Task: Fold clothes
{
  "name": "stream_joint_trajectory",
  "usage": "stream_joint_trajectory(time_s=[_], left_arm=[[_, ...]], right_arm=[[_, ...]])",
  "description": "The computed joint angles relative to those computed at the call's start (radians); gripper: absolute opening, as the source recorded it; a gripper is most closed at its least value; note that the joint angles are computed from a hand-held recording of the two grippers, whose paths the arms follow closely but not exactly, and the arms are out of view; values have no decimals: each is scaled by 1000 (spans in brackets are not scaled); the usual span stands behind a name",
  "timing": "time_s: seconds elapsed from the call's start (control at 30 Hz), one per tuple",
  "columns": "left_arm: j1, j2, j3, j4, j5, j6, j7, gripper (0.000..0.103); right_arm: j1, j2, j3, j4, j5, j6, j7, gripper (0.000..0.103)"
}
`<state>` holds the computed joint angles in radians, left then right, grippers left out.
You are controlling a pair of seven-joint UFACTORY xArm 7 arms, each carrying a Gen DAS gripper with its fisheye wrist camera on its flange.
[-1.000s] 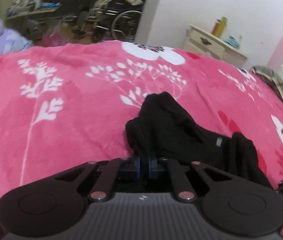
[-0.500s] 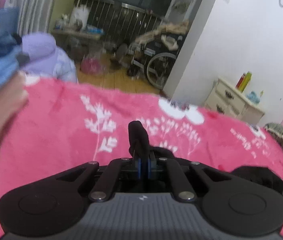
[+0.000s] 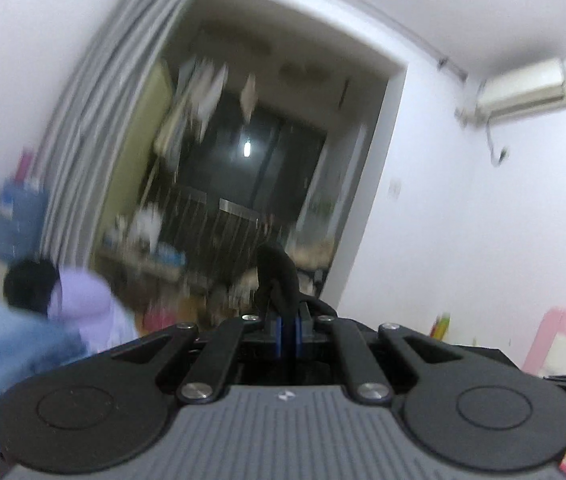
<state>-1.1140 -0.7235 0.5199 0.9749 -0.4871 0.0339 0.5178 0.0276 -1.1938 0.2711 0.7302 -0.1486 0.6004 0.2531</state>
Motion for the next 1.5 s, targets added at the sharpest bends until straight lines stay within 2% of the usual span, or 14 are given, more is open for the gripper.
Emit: stream_joint_trajectory(time_s=[0.2, 0.4, 0.6, 0.83, 1.07, 1.17, 1.3, 1.4, 1.47, 1.5], left_arm=[[77, -75, -122, -9, 70, -102, -48, 7], [123, -116, -201, -5, 147, -157, -127, 7], [145, -124, -244, 13, 219, -181, -205, 7], [173, -55, -237, 55, 286, -139, -284, 7], [214, 112, -202, 80, 253, -43, -312, 7], [190, 248, -157, 129, 199, -19, -287, 7], [76, 450, -42, 234, 103, -19, -185, 7], [-48, 611, 87, 349, -67, 37, -17, 9], [-35, 740, 104, 425, -166, 98, 70, 23], [-7, 804, 104, 465, -170, 178, 60, 40]], right_arm=[[4, -21, -5, 75, -3, -107, -19, 5], [-13, -76, 3, 109, -11, -180, -54, 5], [-37, -117, -5, 143, -2, -212, -81, 5], [-50, -113, -3, 156, 26, -188, -91, 5], [-69, -51, -14, 101, 38, -151, -72, 5], [-89, -5, -26, 49, 29, -161, -60, 5], [-126, 92, -40, -1, 14, -201, -36, 5], [-156, 196, -57, -16, -12, -242, -39, 5], [-192, 284, -57, -8, -30, -263, -30, 7], [-198, 333, -65, 3, -30, -252, -25, 9]])
